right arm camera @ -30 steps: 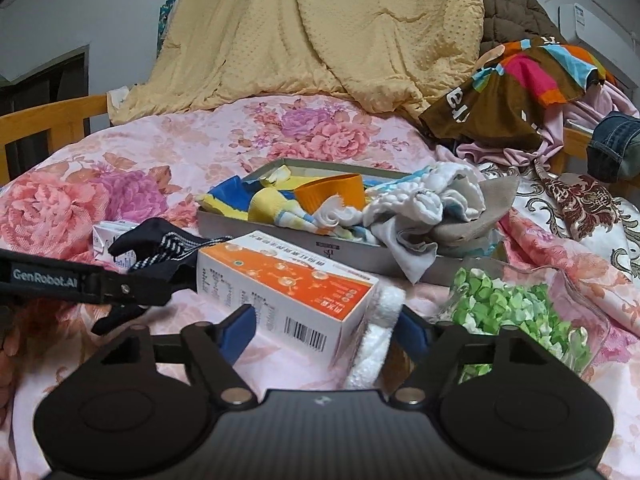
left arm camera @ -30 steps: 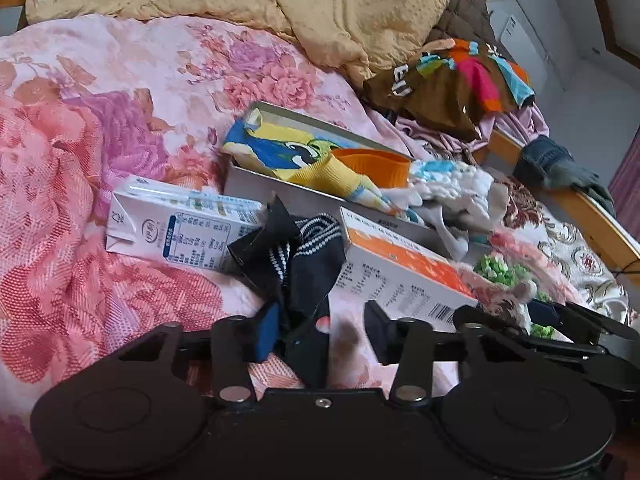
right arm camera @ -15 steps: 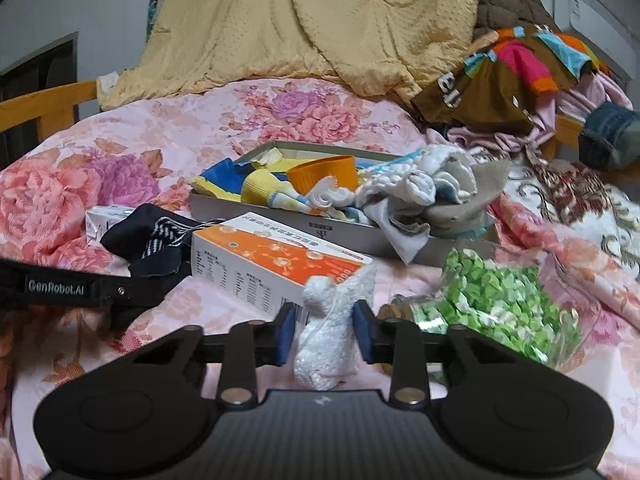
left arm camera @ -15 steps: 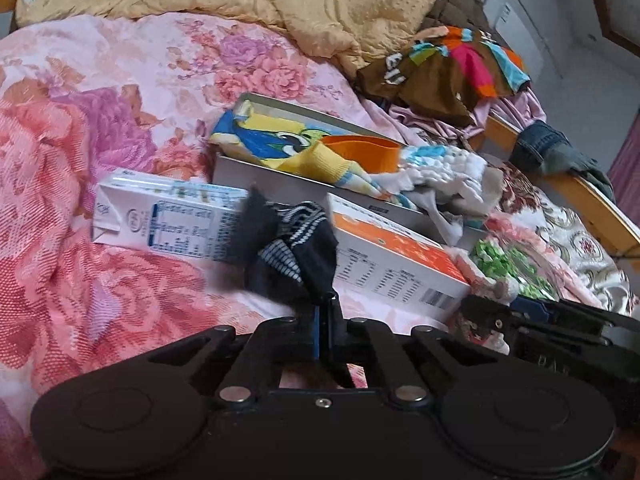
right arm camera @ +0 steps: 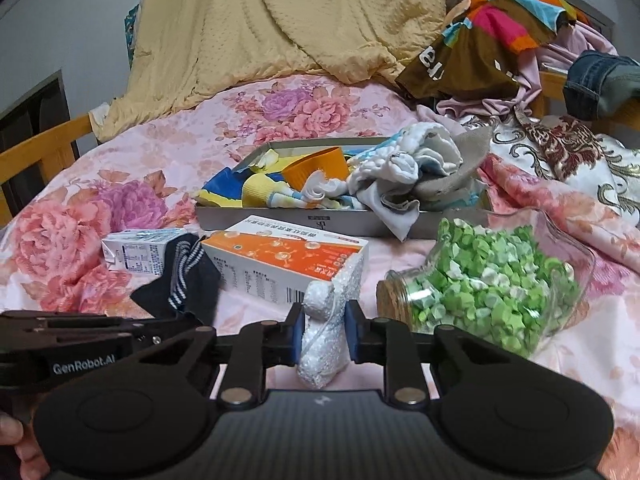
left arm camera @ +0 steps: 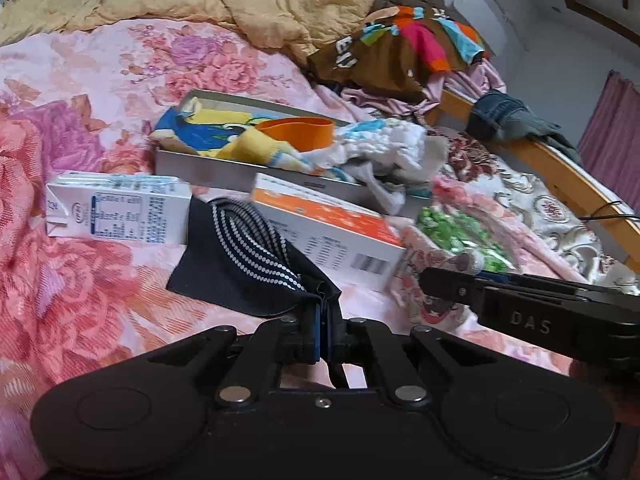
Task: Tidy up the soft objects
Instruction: 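Carry the striped cloth with the left tool while the right tool carries the bag to the tray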
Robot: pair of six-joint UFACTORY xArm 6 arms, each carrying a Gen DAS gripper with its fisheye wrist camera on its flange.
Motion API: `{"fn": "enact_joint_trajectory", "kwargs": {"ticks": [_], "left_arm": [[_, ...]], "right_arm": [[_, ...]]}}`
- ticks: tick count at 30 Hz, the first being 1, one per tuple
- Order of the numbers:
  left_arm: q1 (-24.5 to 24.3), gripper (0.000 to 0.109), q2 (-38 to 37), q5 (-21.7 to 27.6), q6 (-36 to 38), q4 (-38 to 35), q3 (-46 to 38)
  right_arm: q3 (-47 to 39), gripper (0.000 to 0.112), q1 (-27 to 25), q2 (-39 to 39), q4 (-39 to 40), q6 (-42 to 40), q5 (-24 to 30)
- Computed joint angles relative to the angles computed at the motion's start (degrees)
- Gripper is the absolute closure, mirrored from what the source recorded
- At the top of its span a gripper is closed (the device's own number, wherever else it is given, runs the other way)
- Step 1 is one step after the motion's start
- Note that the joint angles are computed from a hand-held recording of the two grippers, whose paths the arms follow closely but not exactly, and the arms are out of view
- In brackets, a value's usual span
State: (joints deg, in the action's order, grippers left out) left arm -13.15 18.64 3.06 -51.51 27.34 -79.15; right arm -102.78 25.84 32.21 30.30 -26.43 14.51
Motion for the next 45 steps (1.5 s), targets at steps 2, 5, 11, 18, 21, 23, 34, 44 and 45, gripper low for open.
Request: {"fn": "enact_joint_trajectory", "kwargs": {"ticks": [2,5,11,18,21,23,34,44,45], "left_arm": [[-0.7,0.107,-0.9,0.2,0.2,-0.1,0.8],[-2.0,0.107,-2.9,0.7,2.1,-3.2,2.9],[-3.5,0.107,-7.4,4.1,-3.0,-2.1,6.1],[-3.9,0.107,-11.7,7.1,-20.8,12.8,8.4],[-4.2,0.107,-13.3,8.9,-29.8,24.9,8.1],[-4.3,0.107,-14.1,9.6,-34.9,31.6,7.7],[-3.6,0.107,-15.7,10.7,-13.7,19.2,5.4],[-0.6,0.107,-8.0,11.5,3.2,3.4,-8.0],[-0.3,0.107,-6.2,11.5,5.4,1.4,-10.7]], "right_arm": [[1.6,0.092,-0.1,-1.3,1.3,-0.8,-0.1],[4.5,0.094,-0.1,-3.7,4.2,-3.4,-0.7],[8.0,0.098,0.4,-7.3,14.3,-13.6,-0.2],[11.7,0.098,1.1,-10.6,18.4,-20.2,0.0],[12.8,0.098,1.5,-11.8,22.3,-24.5,-0.5],[12.9,0.098,1.6,-12.5,27.1,-28.9,-0.1],[9.7,0.098,1.8,-11.6,39.0,-40.6,1.6],[-8.1,0.098,-0.3,-0.9,41.7,-43.8,7.1],[-11.0,0.098,-0.5,1.1,40.9,-43.1,7.2]]}}
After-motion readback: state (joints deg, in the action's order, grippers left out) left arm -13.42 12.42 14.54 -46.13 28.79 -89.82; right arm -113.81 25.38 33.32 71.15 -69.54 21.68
